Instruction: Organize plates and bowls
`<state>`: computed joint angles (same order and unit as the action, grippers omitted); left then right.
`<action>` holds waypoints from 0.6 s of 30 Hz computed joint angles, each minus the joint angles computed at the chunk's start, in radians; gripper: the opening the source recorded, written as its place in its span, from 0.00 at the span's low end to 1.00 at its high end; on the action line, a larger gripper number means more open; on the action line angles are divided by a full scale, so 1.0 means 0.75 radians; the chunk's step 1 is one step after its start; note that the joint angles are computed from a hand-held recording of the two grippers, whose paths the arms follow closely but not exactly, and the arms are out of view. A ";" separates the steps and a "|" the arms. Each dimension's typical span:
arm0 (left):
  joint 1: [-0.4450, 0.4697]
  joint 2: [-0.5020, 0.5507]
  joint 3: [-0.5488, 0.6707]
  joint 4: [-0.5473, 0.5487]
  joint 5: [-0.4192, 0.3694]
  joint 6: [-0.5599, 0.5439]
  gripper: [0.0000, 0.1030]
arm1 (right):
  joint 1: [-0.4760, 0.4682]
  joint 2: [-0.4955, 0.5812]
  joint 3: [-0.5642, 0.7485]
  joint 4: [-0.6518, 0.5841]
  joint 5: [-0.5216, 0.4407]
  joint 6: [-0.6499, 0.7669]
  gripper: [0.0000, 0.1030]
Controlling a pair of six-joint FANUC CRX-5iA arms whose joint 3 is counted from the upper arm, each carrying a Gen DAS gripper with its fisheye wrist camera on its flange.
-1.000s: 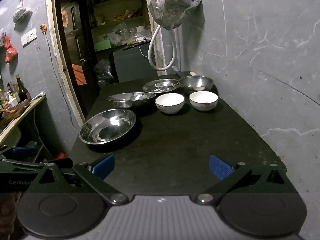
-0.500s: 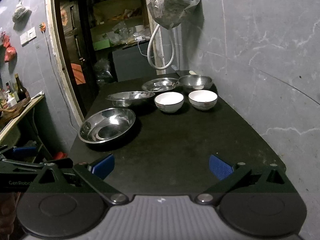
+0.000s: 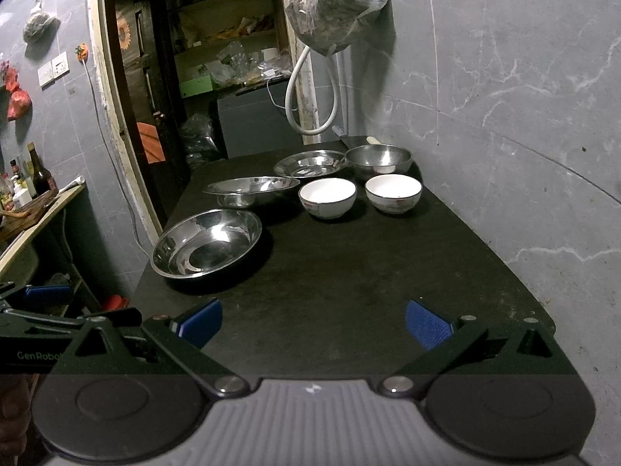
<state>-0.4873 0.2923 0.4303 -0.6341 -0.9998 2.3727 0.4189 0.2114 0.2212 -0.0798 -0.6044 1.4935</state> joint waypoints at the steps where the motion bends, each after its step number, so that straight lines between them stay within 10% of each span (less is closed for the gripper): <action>1: -0.002 0.006 0.006 -0.001 -0.003 0.003 0.99 | -0.001 0.000 0.001 -0.002 0.000 0.002 1.00; 18: 0.031 -0.009 -0.034 0.038 0.040 -0.034 0.99 | -0.004 0.005 0.008 0.004 -0.011 -0.008 1.00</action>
